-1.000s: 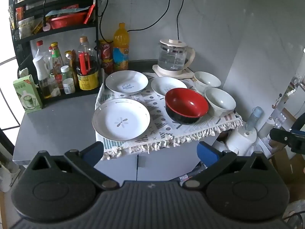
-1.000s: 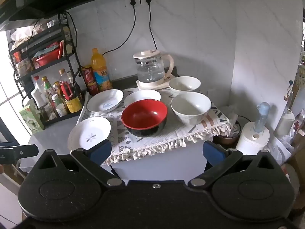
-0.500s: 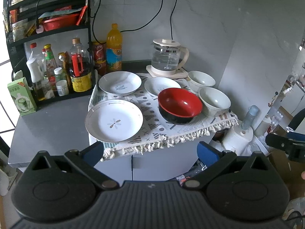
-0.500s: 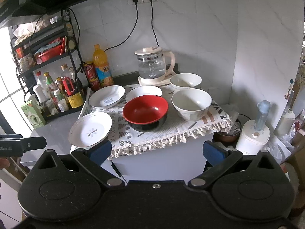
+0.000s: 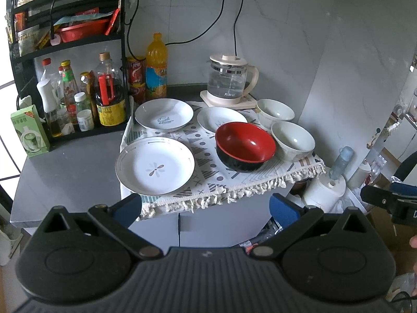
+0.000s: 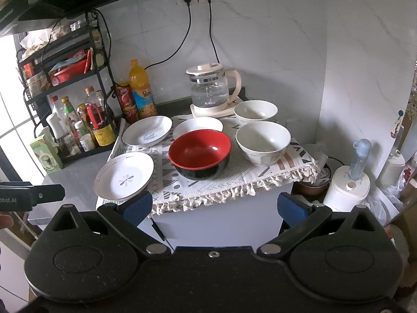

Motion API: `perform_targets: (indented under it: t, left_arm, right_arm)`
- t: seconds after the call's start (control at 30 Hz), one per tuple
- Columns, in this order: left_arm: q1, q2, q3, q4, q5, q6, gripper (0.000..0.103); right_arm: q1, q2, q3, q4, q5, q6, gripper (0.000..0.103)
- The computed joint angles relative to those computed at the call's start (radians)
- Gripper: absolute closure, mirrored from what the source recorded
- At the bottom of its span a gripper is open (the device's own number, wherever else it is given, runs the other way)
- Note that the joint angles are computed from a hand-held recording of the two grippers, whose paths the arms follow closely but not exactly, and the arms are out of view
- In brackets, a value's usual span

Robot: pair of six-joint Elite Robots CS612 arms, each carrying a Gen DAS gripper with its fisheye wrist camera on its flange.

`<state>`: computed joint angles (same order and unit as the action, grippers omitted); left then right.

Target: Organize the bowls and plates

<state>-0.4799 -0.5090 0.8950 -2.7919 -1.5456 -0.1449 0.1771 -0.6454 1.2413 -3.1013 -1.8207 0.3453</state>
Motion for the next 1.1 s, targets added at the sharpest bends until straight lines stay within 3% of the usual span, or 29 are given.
perform_targets:
  t: [1.1]
  left_arm:
    - [0.003, -0.010, 0.030, -0.030, 0.007, -0.022, 0.000]
  right_arm:
    - [-0.002, 0.005, -0.011, 0.023, 0.006, 0.006, 0.000]
